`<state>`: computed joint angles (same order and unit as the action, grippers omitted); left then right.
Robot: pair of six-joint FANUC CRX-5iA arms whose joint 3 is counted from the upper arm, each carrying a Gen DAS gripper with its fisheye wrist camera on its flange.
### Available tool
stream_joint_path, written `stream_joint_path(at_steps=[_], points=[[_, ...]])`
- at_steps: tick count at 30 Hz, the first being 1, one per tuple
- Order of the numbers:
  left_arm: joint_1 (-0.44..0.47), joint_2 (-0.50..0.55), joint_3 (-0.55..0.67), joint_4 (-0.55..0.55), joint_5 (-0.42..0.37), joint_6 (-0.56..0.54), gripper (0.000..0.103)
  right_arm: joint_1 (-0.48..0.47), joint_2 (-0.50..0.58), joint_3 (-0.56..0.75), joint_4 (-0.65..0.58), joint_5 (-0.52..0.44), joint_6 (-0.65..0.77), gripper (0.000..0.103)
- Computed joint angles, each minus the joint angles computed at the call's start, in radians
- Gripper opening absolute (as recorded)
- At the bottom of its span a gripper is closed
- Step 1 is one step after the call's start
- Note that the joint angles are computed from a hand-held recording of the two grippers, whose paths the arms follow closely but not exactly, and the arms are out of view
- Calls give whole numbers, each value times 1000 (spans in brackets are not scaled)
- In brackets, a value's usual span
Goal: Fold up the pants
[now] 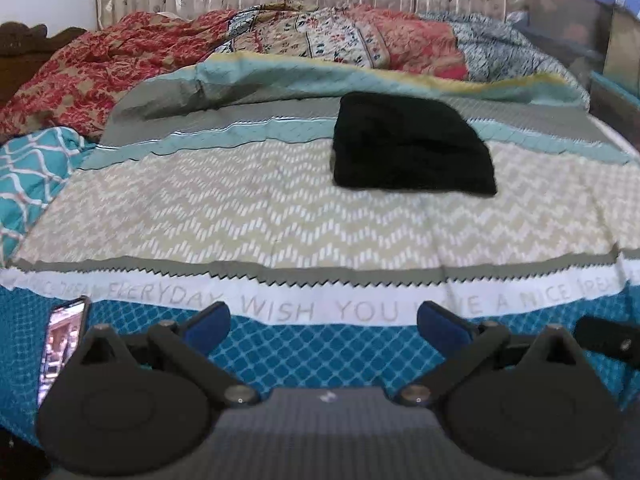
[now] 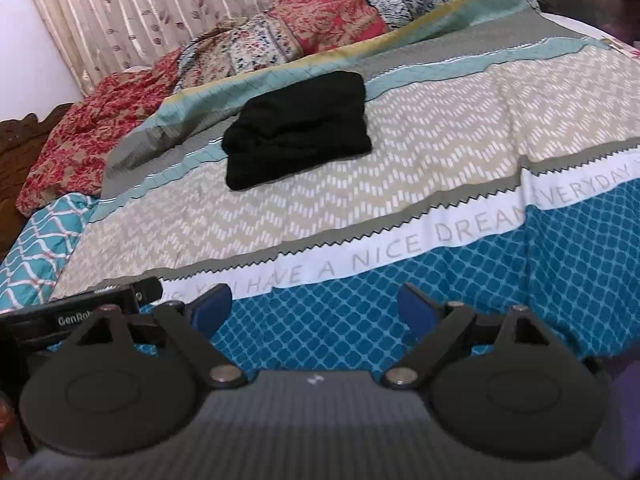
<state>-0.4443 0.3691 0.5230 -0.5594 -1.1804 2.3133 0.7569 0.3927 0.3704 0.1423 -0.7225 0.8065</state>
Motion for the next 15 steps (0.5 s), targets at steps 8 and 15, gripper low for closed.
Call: stream_joint_path(at_steps=[8,15], points=[[-8,29,38,-16,-52,-15,103,-5,6,14,-40,-15,20,93],[-11,67,85,-14,-119,-25,103,-8,15,32,-65,-41,30,93]])
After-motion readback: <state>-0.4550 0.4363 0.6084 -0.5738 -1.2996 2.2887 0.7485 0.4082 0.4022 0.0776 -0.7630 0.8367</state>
